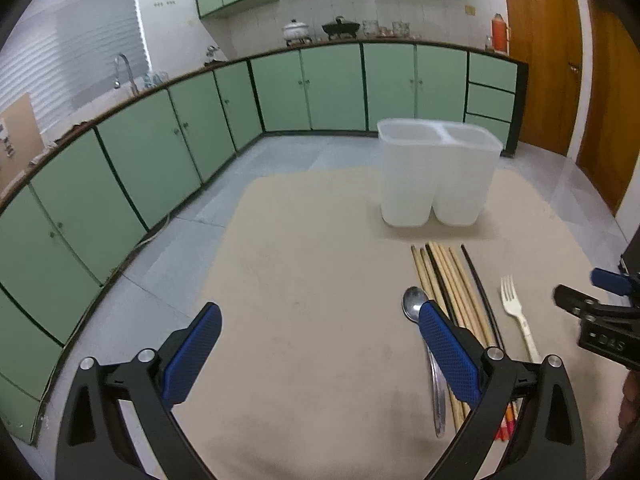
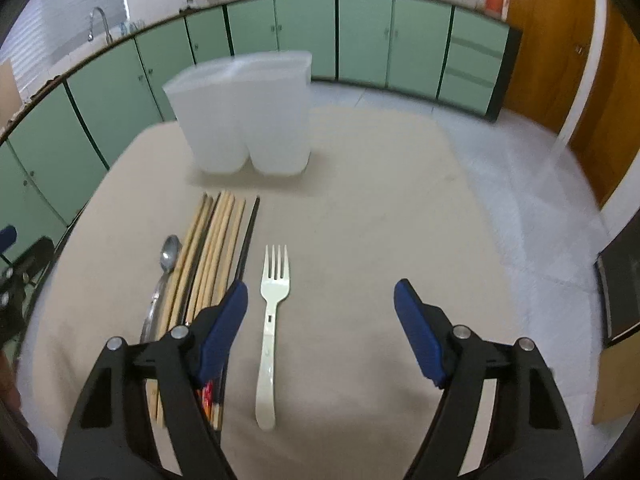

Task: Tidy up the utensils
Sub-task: 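Lower the left tool to the spoon while the right tool lowers to the fork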

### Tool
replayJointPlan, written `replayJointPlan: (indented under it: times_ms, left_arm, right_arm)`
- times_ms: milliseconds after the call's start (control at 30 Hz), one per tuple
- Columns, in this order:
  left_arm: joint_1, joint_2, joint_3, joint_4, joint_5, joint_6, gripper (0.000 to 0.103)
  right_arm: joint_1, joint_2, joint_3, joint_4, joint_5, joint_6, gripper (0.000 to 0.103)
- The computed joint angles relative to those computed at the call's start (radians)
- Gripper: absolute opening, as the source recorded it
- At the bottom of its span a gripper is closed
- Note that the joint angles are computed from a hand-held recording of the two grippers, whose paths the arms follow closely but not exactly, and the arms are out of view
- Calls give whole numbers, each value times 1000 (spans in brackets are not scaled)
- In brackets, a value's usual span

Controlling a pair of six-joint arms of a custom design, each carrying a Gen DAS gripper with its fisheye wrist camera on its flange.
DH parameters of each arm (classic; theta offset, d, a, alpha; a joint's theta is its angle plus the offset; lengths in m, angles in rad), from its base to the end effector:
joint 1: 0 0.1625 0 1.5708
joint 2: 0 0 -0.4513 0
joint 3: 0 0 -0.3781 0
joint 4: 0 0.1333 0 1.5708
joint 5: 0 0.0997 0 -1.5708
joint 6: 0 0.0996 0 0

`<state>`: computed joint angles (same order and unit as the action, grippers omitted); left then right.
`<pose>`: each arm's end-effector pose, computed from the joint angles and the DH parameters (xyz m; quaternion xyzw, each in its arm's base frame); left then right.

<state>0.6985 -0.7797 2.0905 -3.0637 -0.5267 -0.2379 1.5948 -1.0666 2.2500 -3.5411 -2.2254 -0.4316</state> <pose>-0.2612 -0.5058 0.0832 0.2262 0.8343 -0.3287 0.3805 0.0843 -0.4853 0.2224 0.0774 -0.8798 0.2954 0.3643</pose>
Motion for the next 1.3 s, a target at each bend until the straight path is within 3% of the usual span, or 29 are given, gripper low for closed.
replayJointPlan:
  times_ms: [167, 467, 667, 733, 800, 1100, 1300]
  left_arm:
    - [34, 44, -36, 35, -30, -12, 97]
    - [63, 78, -70, 9, -67, 14, 97]
    - [78, 97, -102, 49, -120, 22, 97]
    - [80, 105, -112, 62, -134, 22, 97]
    - [82, 116, -126, 80, -137, 18, 97]
    - [106, 157, -200, 157, -147, -16, 96]
    - [110, 136, -175, 168, -159, -43, 96]
  right_arm:
    - [-11, 63, -57, 33, 2, 0, 73]
    - [-18, 115, -135, 131, -37, 51, 62]
    - [-23, 123, -138, 124, -29, 39, 42]
    - [-26, 114, -131, 124, -20, 35, 28]
    - [-31, 102, -123, 129, -8, 32, 22]
    - [-51, 84, -84, 84, 21, 4, 21]
    - [-50, 85, -86, 84, 25, 7, 21]
